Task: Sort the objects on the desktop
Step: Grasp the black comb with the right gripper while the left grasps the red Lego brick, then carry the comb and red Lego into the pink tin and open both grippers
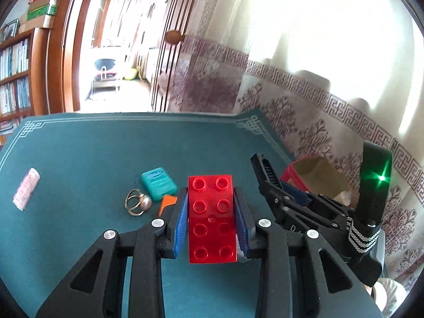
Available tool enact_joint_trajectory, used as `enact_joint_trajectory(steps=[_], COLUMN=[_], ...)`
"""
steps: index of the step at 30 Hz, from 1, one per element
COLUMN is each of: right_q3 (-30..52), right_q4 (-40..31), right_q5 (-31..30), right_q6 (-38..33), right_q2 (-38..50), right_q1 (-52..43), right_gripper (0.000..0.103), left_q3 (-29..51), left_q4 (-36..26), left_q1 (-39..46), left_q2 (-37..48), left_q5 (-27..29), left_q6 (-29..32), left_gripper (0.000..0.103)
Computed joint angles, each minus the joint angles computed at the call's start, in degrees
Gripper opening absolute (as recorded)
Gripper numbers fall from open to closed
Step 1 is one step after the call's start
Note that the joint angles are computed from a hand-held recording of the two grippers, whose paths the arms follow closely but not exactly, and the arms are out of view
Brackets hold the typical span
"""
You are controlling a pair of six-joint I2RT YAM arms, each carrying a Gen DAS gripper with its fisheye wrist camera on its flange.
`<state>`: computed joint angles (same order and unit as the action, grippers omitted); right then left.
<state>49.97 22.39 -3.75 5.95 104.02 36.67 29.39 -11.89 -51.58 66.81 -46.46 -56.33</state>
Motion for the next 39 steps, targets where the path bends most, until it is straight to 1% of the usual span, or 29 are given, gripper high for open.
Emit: enact_joint_trajectory(steps=[1, 2, 5, 6, 8, 14, 18, 19, 21, 24, 27, 30, 33, 39], right_q3=[-0.99, -1.43, -4.01, -4.86, -6.05, -7.10, -7.07, -7.12, -7.62, -7.47, -5.62, -4.16, -3.68, -3.09], right_q4=[1.10, 1.73, 4.12, 4.63, 4.82, 2.91, -0.11, -1.37, -1.57, -2.91, -5.73, -7.49, -8.01, -8.36], right_q5=[0.55, 0.84, 1.98, 3.32, 4.40, 3.32, 1.22, 0.12, -1.91, -3.12, -4.41, -6.05, -6.53, -7.26], right_q6=[0.34, 0.71, 1.55, 1.50, 1.55, 2.72, 2.63, 2.35, 2.48, 2.29, 1.81, 2.98, 3.26, 4.35], right_q2=[-1.13, -1.95, -5.37, -6.74, -9.05, -13.90, -16.00, -16.67, -16.98, -17.03, -15.29, -13.28, -12.56, -11.18], right_q1=[-0.16, -0.37, -1.12, -1.19, -1.55, -5.11, -8.79, -10.01, -12.87, -16.76, -20.55, -23.77, -25.62, -27.58], right_gripper=[0.030, 0.030, 0.030, 0.030, 0.030, 0.030, 0.030, 0.030, 0.030, 0.030, 0.030, 0.030, 0.030, 0.030], left_q3=[0.50, 0.53, 3.10, 3.71, 4.96, 10.08, 13.80, 14.63, 15.82, 18.03, 21.71, 24.87, 29.88, 36.82], left_q4=[0.62, -0.65, 1.76, 2.47, 2.56, 2.90, 2.62, 2.63, 3.40, 4.03, 4.04, 5.43, 6.19, 8.11], left_q1=[0.01, -0.63, -0.05, 0.07, -0.88, -4.16, -5.33, -5.41, -5.43, -5.64, -5.50, -4.49, -3.46, -1.92], left_q2=[0.47, -0.55, 4.14, 5.21, 6.52, 11.48, 15.07, 15.84, 16.83, 18.47, 21.26, 23.84, 28.24, 34.88], left_q5=[-0.27, -0.93, -1.15, -1.08, -1.85, -3.90, -3.90, -3.50, -2.05, -0.56, 0.39, 2.57, 4.80, 9.75], left_q6=[0.77, 0.66, 1.44, 1.50, 1.41, 3.67, 5.44, 5.79, 6.58, 7.82, 9.91, 12.25, 14.90, 18.13], left_gripper=[0.034, 0.034, 0.034, 0.034, 0.034, 0.034, 0.034, 0.034, 0.034, 0.034, 0.034, 0.034, 0.034, 0.035])
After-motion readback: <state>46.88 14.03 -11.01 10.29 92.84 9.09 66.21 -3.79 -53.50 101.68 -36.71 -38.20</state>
